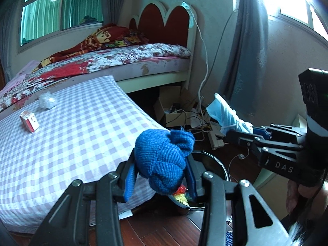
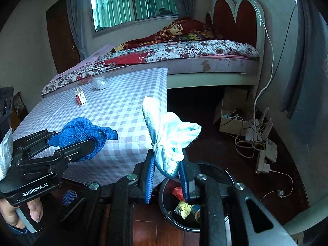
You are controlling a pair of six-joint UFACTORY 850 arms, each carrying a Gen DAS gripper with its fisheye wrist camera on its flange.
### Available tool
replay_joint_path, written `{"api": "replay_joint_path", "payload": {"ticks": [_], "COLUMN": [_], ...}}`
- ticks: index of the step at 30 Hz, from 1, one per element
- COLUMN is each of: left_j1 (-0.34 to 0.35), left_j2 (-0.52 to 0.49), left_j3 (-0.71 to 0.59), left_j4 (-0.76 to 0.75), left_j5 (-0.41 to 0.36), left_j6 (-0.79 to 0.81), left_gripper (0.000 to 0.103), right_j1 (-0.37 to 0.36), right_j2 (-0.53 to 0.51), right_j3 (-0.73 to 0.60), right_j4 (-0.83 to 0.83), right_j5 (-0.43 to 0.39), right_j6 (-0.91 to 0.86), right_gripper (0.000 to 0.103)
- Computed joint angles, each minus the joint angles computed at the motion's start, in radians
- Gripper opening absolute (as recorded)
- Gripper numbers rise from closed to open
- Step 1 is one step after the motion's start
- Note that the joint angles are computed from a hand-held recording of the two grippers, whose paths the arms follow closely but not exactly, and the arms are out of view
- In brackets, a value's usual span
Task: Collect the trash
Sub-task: 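Carry the blue cloth and light blue tissue toward the black bucket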
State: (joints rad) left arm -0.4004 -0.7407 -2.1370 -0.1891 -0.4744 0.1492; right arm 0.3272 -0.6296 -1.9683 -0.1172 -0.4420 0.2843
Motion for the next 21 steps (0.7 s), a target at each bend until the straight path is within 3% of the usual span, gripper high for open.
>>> {"api": "replay_joint_path", "payload": {"ticks": [13,21], "left_j1": [-0.044,-0.049], "left_j2": [-0.094,-0.229], "left_j3": [-0.090,-0.271], "left_j4": [-0.075,-0.099], "left_j5": [-0.110,-0.267], "left_j6": [0.098,0.107], "left_gripper": [0.042,0.043], "right_j1": [-0.044,-0.066], "right_j2": [0.035,0.027], "right_j3": [0.106,0.159], "right_j4": [-0.076,-0.050], "right_j5": [-0.045,-0.090], "right_j6": [0.104,0.083], "right_gripper": [0.024,0.024]}}
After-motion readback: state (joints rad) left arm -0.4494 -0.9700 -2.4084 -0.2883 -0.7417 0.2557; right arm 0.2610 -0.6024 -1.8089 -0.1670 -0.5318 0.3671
